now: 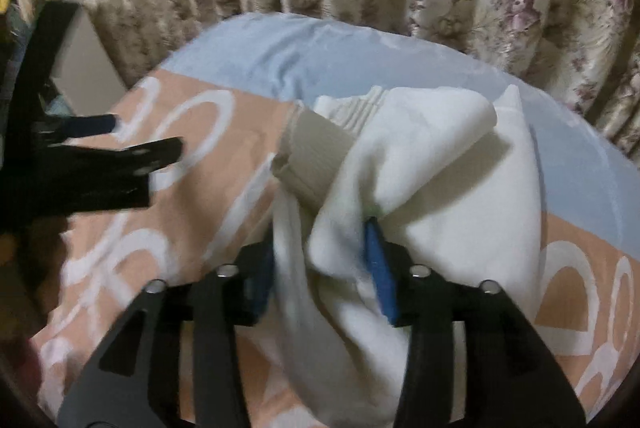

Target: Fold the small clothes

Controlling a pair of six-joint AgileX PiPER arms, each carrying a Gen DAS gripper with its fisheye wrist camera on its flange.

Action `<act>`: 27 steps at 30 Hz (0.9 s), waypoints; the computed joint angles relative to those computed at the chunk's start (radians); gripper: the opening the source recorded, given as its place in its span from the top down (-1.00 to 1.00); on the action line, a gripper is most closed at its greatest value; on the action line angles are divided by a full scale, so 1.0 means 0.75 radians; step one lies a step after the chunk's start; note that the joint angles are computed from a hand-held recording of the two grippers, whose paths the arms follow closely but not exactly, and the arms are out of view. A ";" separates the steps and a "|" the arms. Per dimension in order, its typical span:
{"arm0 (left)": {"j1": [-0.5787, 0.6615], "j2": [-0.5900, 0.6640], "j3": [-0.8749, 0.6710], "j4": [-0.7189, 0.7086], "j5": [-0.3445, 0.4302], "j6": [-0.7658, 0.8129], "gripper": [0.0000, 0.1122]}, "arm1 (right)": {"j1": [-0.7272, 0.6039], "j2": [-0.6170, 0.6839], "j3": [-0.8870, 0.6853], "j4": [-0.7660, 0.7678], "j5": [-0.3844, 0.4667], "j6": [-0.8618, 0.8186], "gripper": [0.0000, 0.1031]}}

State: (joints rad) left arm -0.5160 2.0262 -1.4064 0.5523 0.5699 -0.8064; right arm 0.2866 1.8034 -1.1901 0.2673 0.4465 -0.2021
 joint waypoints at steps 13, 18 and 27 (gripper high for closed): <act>-0.145 0.097 -0.265 -0.192 0.035 0.197 -0.81 | -0.464 -0.196 0.292 0.409 -0.033 -0.429 -0.24; -0.170 0.252 -0.526 -0.331 0.113 0.339 -0.81 | -0.525 -0.184 0.347 0.590 -0.042 -0.618 -0.24; -0.171 0.504 -0.901 -0.541 0.263 0.545 -0.10 | -0.563 -0.147 0.372 0.835 -0.051 -0.862 -0.16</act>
